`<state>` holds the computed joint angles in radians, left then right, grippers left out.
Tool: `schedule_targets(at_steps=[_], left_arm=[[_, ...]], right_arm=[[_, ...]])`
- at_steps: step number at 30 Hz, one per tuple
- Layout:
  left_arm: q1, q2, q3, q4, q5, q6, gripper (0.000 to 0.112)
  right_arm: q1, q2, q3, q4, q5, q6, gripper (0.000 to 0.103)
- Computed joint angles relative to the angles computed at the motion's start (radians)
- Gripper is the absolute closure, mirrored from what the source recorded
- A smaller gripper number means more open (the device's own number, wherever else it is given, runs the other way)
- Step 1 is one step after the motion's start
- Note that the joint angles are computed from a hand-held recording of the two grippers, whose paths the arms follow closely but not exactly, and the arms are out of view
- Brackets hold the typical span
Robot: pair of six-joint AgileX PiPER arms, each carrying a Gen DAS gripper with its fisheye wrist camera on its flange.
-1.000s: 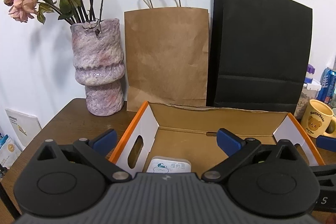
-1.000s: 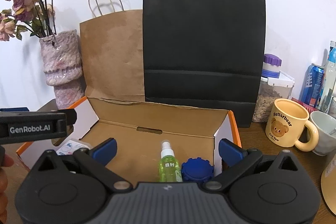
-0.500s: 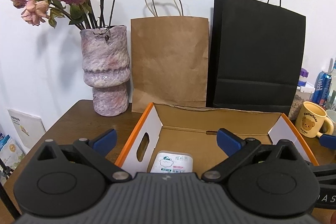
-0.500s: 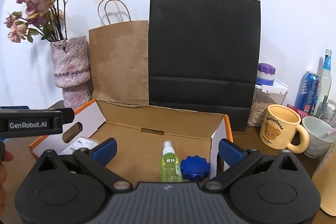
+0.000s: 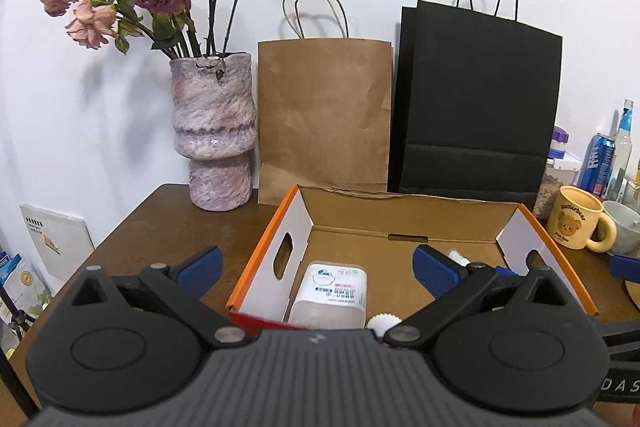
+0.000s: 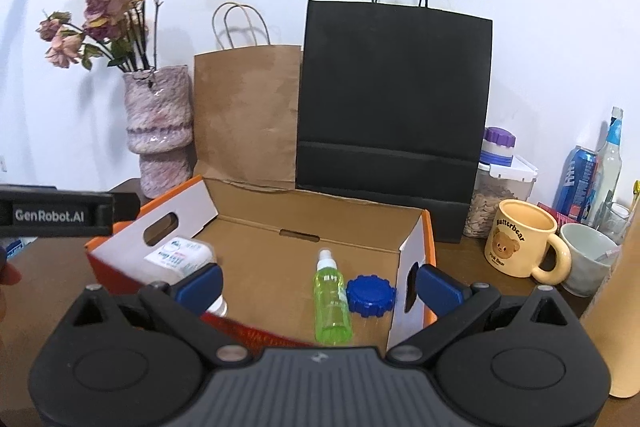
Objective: Organize rigid objects
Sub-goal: 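Open the right gripper to drop the spray bottle while the left releases the container, then withdraw both grippers from the box back toward the table items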
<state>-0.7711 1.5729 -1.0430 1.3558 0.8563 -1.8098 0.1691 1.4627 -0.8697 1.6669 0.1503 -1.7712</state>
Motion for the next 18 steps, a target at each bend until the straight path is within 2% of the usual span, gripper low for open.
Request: schedule_targets(at_steps=[7, 18], left_arm=[[-0.072, -0.069, 0.066, -0.018, 0.057, -0.013, 0.009], [-0.217, -0.156, 0.155, -0.079, 0.175, -0.043, 0.009]], right_arm=[[-0.004, -0.101, 0.094, -0.065, 0.018, 0.036, 0.0], [-0.02, -0.266, 0.24, -0.289, 0.056, 0.236, 0.0]])
